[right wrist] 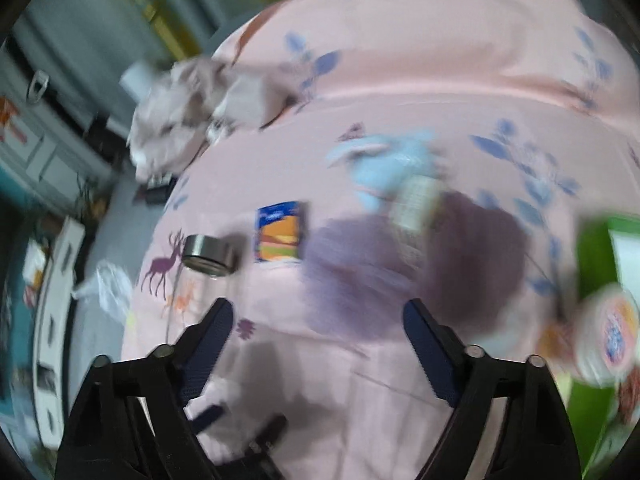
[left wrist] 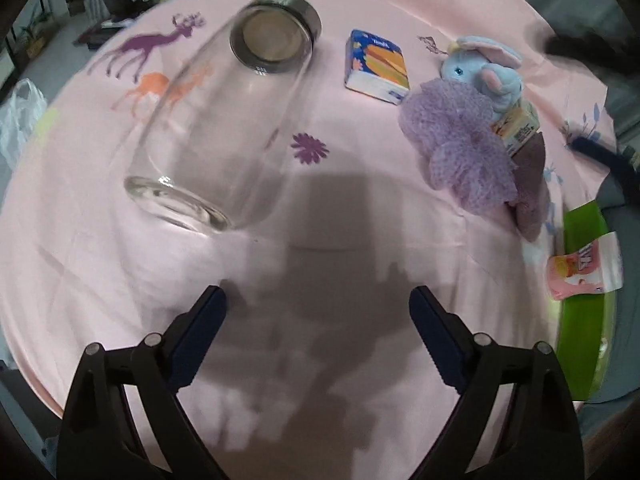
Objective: Organize soft objects
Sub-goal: 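Move the right gripper back toward the purple scrunchie and tissue pack, then grasp the blue Tempo tissue pack with the right gripper and lift it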
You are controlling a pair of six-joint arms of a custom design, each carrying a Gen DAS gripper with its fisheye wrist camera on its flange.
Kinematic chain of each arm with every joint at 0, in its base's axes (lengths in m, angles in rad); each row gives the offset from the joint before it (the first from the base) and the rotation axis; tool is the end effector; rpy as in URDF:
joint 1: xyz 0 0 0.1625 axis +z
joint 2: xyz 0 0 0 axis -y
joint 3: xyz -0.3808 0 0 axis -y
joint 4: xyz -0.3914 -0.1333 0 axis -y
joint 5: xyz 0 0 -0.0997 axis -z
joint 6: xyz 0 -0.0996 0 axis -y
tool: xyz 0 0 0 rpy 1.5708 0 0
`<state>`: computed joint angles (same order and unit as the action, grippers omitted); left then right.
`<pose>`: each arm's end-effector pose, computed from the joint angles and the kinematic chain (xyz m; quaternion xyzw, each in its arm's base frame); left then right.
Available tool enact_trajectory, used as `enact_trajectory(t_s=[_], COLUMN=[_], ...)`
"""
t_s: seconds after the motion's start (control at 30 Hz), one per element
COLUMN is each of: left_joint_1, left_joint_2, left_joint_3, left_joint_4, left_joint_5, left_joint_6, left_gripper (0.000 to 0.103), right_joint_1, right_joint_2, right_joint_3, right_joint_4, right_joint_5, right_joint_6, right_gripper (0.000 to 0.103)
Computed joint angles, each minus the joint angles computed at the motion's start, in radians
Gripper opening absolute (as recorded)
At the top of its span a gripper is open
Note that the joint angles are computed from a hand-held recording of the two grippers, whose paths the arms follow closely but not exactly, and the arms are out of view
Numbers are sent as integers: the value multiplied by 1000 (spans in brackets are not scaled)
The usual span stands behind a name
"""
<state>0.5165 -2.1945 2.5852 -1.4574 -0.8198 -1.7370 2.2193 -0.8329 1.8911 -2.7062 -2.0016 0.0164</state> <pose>-0.0672 -0.2696 0.2106 -0.2154 0.8796 -0.3093 0.2903 0.4080 -0.3866 0.0206 0.2956 -0.9304 0.1053 0.1896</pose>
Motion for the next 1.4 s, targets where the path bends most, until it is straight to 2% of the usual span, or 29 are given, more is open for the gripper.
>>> enact_trajectory(t_s=[0.07,0.13,0.23,0.3,0.4,0.5,0.6,0.7,0.73,0.83,1.03,1.1,1.17,1.3,1.33,1.4], left_joint_1=[10,13,29,39,48,58,59,66,65,53,7,-2,-4,-11,-45,-29], left_joint_2=[22,40,106,109,75,61,55,48,65,25,-125,-190,-229,-255,-228,-211], left_joint_3=[-4,-5,-25,-25,-16,-15,-16,-17,-17,-3,29,33,35,40,36,37], left_joint_4=[3,11,20,7,-9,-17,-9,-19,-41,-33,23,54,72,60,56,15], left_joint_5=[-13,-13,-5,3,9,9,10,10,6,-6,-49,-59,-64,-82,-97,-101], left_joint_6=[-12,-21,-14,7,30,56,68,97,94,94,92,89,89,115,89,134], left_gripper=[92,92,92,93,93,93,93,93,93,93,91,90,89,89,89,89], right_joint_1=[16,26,20,9,-4,-27,-27,-32,-37,-24,33,48,61,40,34,19], right_joint_2=[88,172,282,324,383,403,413,375,343,235,-5,-52,-85,-148,-142,-132], right_joint_3=[-88,-169,-281,-329,-367,-389,-376,-326,-295,-197,5,56,99,188,188,177], right_joint_4=[43,67,140,187,173,224,194,144,131,88,72,88,125,202,228,330], right_joint_5=[2,-1,2,8,-62,-48,-70,-52,-29,2,-23,-71,-137,-175,-190,-217], right_joint_6=[-22,-34,1,6,8,32,8,20,27,37,86,115,156,284,320,419], right_gripper=[73,73,72,65,64,57,55,53,53,53,53,53,53,53,53,53])
